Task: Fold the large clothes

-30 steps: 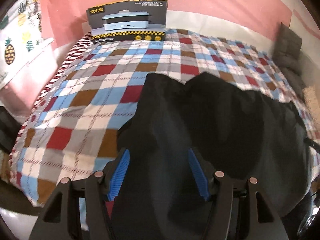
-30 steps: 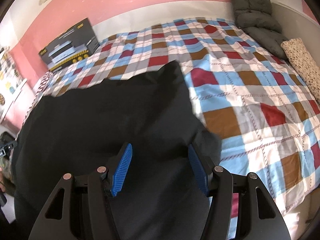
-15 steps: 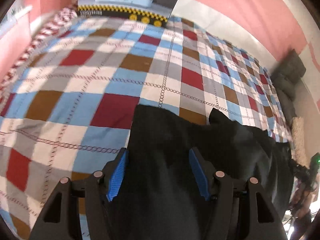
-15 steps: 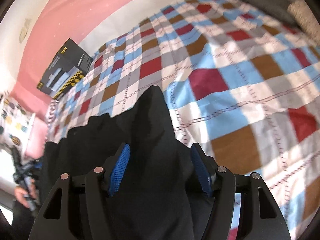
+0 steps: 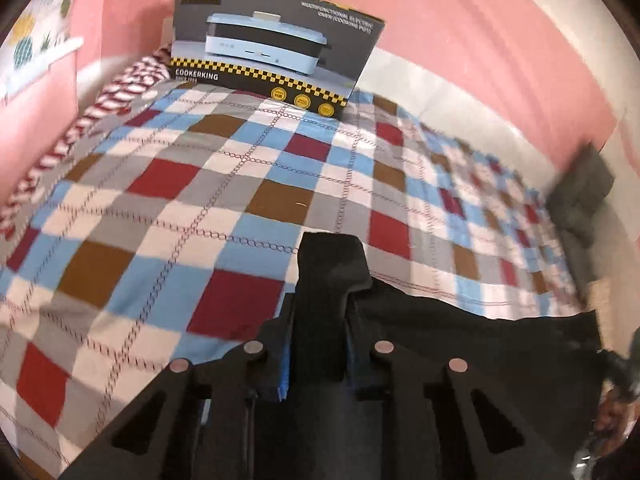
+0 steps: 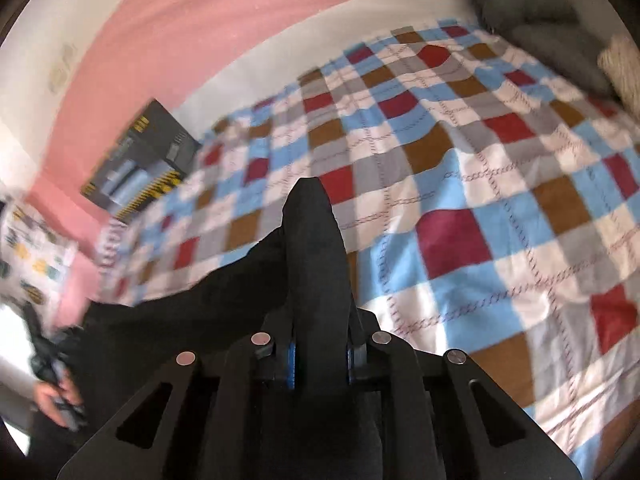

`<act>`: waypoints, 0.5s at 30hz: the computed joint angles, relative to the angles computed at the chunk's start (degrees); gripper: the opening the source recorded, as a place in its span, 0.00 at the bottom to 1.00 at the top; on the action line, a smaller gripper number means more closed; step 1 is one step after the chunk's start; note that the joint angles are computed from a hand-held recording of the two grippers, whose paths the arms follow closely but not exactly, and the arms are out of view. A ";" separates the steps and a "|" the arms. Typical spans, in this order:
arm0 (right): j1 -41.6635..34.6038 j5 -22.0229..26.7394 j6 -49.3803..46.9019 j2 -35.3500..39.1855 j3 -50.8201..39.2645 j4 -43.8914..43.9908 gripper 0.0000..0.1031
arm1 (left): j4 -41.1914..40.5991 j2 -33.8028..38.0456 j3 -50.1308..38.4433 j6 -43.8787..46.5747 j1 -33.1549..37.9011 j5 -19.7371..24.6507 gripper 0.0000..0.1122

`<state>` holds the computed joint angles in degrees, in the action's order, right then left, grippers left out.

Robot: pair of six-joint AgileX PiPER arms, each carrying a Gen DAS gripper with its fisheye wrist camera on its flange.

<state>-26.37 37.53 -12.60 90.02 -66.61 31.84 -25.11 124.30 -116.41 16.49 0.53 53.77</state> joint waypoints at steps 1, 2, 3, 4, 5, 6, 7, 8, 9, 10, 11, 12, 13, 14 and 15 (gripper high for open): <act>1.33 -1.76 2.66 1.70 -0.10 -3.84 0.16 | 2.87 0.84 0.69 -0.02 -1.44 -2.53 0.19; 1.97 -2.97 4.19 3.90 0.02 -5.97 0.16 | 6.42 1.74 2.15 -0.85 -2.96 -4.85 0.20; 2.13 -3.85 4.26 6.54 0.61 -5.81 0.16 | 8.23 3.27 2.13 -2.12 -3.55 -5.07 0.20; 2.09 -4.80 3.71 8.30 1.54 -4.77 0.17 | 8.76 4.31 2.71 -3.20 -3.84 -5.83 0.20; 2.59 -7.26 3.89 9.17 3.31 -4.58 0.18 | 8.96 4.84 3.34 -4.15 -3.93 -6.98 0.20; 3.13 -8.73 4.44 8.92 4.45 -5.03 0.18 | 8.90 5.07 4.01 -4.73 -3.89 -8.11 0.20; 3.83 -9.68 5.95 8.81 4.79 -6.84 0.18 | 9.27 5.15 4.47 -5.13 -4.01 -8.90 0.20; 4.15 -9.84 6.88 8.93 4.63 -8.21 0.18 | 10.10 5.53 4.44 -5.47 -4.31 -9.36 0.20; 4.42 -9.66 7.65 9.46 4.19 -9.33 0.19 | 11.21 5.77 4.74 -6.11 -4.76 -9.72 0.21; 4.55 -9.26 8.31 10.19 3.53 -10.06 0.20 | 12.64 6.30 4.50 -7.08 -5.27 -9.56 0.21; 4.70 -8.98 9.16 10.83 3.07 -10.89 0.21 | 14.03 6.54 4.40 -8.05 -5.70 -9.69 0.21; 5.17 -8.73 11.09 11.35 2.48 -12.80 0.23 | 15.62 6.71 4.18 -9.10 -6.21 -9.93 0.22; 5.63 -8.56 12.79 11.51 2.15 -14.77 0.24 | 16.80 6.72 4.07 -9.76 -6.55 -9.90 0.22; 5.85 -8.36 13.41 11.47 2.10 -15.62 0.25 | 17.62 6.64 4.04 -10.21 -6.72 -9.79 0.24; 5.99 -7.75 14.62 11.20 1.92 -16.85 0.26 | 18.01 6.66 3.88 -10.54 -6.77 -9.48 0.25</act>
<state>-20.39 29.78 2.02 101.22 -64.69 14.99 -7.10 130.96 -112.53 5.95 -6.24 44.29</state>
